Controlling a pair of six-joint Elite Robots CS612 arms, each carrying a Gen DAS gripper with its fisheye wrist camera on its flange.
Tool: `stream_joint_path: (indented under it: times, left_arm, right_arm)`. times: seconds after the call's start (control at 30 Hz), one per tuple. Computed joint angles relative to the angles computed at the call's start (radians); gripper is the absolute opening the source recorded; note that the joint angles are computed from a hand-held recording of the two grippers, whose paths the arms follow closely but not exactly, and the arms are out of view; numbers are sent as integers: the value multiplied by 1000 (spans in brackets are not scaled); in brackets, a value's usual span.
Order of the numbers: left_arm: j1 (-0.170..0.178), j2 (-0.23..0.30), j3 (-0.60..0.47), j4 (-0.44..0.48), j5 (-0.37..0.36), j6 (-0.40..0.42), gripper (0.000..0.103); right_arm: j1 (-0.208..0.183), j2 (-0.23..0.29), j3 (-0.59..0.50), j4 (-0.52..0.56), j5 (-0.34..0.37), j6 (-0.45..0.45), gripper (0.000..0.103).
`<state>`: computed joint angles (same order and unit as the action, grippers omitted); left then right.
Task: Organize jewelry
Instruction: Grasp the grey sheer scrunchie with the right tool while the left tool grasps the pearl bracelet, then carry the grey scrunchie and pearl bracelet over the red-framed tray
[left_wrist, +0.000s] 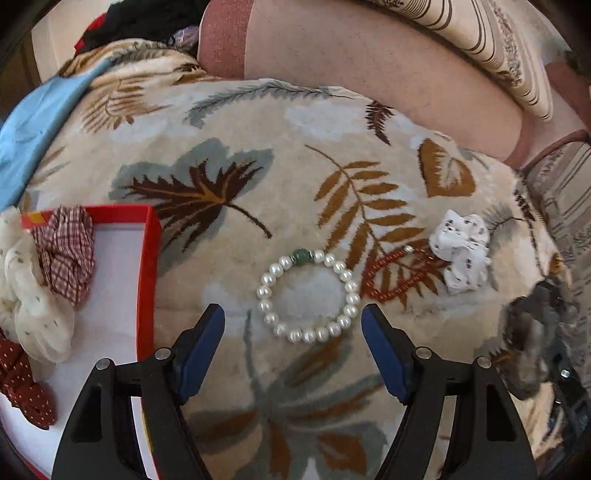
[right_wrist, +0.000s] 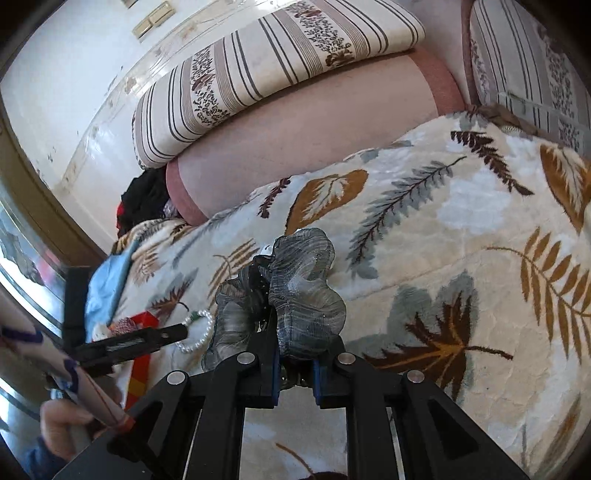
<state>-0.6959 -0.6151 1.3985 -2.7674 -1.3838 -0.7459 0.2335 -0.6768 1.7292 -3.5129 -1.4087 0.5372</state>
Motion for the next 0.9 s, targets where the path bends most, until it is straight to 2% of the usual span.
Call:
stream_joint_path:
  times: [0.07,0.13,0.17,0.27,0.3,0.33,0.47,0.53,0.7,0.9]
  left_arm:
    - [-7,6,-15,43,63,-12,73]
    - [-3,18,-31,69,60,-15,44]
    - [1,27,-46,96,47,-16,38]
    - [-11,45,-70,115,124,21,33]
    - [-17,52,-81,130,154,28,24]
    - [-20,55,-84,130,174,21,9]
    - [-30,43,-54,82,195,13,9]
    - [-34,21,-5,-5,169,12,9]
    - [-60,-59,149,-248,156,50,9]
    - [-93,-116,272,-426,186,99,9]
  right_arm:
    - [-3,2,-1,-8,21,12,14]
    - [-6,1,1,-16,36,14,14]
    - [-6,1,2,-20,36,17,14]
    - [-8,1,4,-31,47,20,14]
    - [-8,1,4,-34,46,21,14]
    - [-8,1,4,-36,47,19,14]
    - [-7,0,6,-43,41,15,14]
    - [-8,-1,8,-49,39,19,14]
    - [-1,-3,10,-70,24,16,14]
    - [14,-8,15,-74,24,-25,14]
